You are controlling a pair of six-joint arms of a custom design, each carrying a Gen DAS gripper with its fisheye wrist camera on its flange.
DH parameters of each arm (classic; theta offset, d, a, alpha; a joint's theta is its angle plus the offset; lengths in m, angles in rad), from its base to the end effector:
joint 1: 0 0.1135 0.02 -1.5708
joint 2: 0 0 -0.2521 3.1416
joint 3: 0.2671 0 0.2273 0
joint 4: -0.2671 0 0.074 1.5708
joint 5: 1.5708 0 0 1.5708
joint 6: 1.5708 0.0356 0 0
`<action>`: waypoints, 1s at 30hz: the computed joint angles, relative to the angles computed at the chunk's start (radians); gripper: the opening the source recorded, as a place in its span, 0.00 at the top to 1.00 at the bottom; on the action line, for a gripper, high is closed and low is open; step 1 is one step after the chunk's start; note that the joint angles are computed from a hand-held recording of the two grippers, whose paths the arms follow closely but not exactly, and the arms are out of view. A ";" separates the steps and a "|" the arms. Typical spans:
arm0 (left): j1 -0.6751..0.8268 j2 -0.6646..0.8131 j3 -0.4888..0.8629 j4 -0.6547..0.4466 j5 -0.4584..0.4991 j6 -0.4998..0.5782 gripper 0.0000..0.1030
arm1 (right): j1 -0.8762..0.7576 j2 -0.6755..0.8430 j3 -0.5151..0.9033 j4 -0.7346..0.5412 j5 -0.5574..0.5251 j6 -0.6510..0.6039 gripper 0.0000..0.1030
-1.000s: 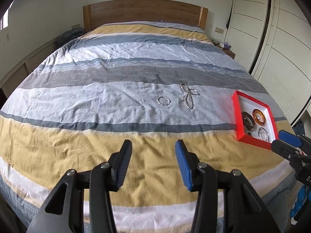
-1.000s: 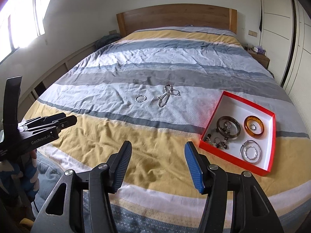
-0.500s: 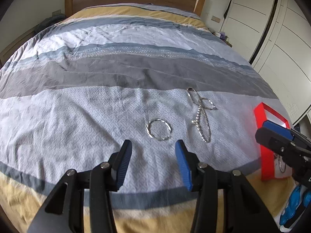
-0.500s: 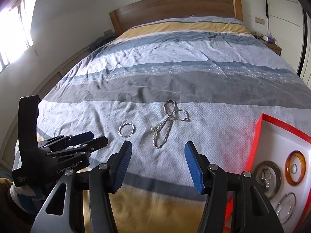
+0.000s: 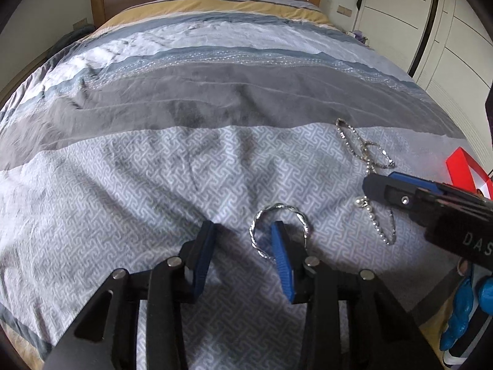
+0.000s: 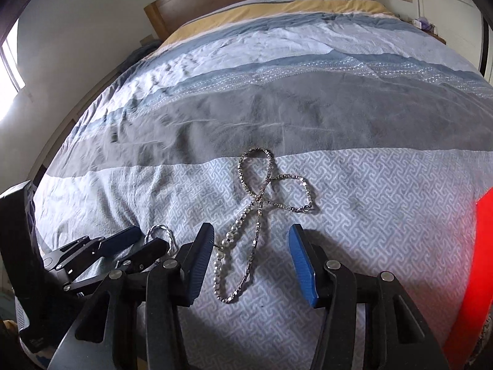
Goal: Organize jewelry
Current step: 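Grasp the twisted silver hoop with the left tool while the right tool grasps the beaded necklace, then carry the hoop and necklace over the red box and open both tools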
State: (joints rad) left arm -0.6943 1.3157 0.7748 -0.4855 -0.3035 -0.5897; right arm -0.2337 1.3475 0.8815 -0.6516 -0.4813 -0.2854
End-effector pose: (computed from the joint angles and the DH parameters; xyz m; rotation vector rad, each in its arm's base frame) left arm 0.1844 -0.1397 0.2036 0.0244 2.5295 -0.1129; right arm 0.2307 -0.0380 0.2195 -0.2101 2.5451 0.4539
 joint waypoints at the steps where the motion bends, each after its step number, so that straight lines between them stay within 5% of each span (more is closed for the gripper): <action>1: 0.001 -0.004 -0.010 0.014 -0.002 0.004 0.71 | 0.010 0.015 -0.004 0.020 0.006 0.008 0.53; 7: 0.005 -0.014 -0.020 0.031 -0.006 0.015 0.94 | 0.058 0.089 -0.003 0.098 0.043 0.021 0.82; 10: -0.012 -0.015 -0.008 0.016 -0.028 0.005 0.95 | 0.062 0.082 -0.004 0.096 0.044 0.009 0.94; 19: -0.043 -0.104 0.018 -0.084 -0.019 -0.096 0.95 | 0.012 -0.114 -0.018 -0.006 -0.012 -0.047 0.95; 26: -0.186 -0.146 0.147 -0.252 -0.111 -0.197 0.95 | -0.170 -0.235 0.124 -0.281 -0.160 -0.180 0.95; 30: -0.298 -0.139 0.259 -0.364 -0.185 -0.272 0.95 | -0.367 -0.245 0.257 -0.509 -0.269 -0.371 0.95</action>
